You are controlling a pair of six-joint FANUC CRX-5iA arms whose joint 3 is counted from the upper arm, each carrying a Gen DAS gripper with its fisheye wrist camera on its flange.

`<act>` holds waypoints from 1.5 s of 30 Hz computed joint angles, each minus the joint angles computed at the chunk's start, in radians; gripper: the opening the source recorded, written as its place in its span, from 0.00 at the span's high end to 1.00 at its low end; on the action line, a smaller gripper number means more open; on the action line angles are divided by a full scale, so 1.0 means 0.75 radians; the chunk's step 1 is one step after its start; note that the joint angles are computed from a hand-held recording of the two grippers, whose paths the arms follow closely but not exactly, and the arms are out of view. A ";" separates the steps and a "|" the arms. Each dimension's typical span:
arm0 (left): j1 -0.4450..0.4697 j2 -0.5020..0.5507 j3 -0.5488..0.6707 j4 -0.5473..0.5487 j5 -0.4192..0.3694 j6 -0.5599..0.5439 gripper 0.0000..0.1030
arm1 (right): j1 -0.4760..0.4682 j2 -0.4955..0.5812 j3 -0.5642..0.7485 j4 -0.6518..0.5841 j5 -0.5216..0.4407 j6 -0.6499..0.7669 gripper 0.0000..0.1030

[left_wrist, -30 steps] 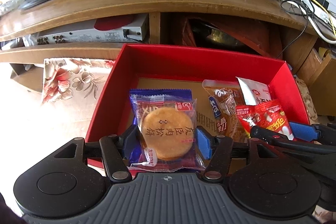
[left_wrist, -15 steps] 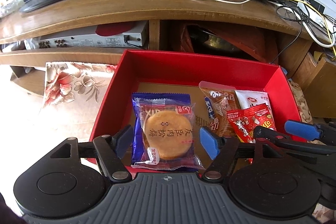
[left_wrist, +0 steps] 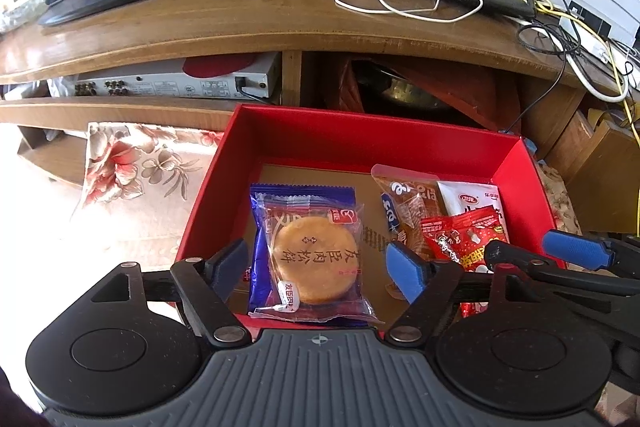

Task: Organize snacks
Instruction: 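Lower both snacks into the red box and open both tools, then move both tools back to the bed and grasp the white Kaprons packet with the right tool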

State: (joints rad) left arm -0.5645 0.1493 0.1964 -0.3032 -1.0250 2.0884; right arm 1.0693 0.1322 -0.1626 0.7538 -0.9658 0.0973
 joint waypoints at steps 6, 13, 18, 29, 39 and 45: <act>0.000 -0.026 -0.024 0.015 0.015 -0.002 0.20 | 0.015 -0.026 -0.019 0.007 -0.005 -0.011 0.49; 0.007 -0.086 -0.088 0.066 0.047 -0.015 0.19 | 0.050 -0.069 -0.053 -0.002 -0.023 -0.036 0.49; 0.024 -0.162 -0.180 0.139 0.091 -0.039 0.17 | 0.093 -0.104 -0.085 -0.023 -0.051 -0.038 0.46; 0.018 -0.216 -0.281 0.263 0.099 -0.091 0.16 | 0.170 -0.169 -0.151 -0.200 -0.149 -0.157 0.46; 0.021 -0.214 -0.308 0.313 0.096 -0.099 0.16 | 0.132 -0.159 -0.154 -0.344 -0.087 -0.262 0.46; 0.042 -0.212 -0.323 0.354 0.097 -0.103 0.15 | 0.130 -0.089 -0.113 -0.286 -0.147 -0.258 0.39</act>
State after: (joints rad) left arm -0.5329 -0.0096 -0.0460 -0.0376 -0.9521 2.0110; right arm 1.1670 0.0658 -0.2473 0.5389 -1.0762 -0.0962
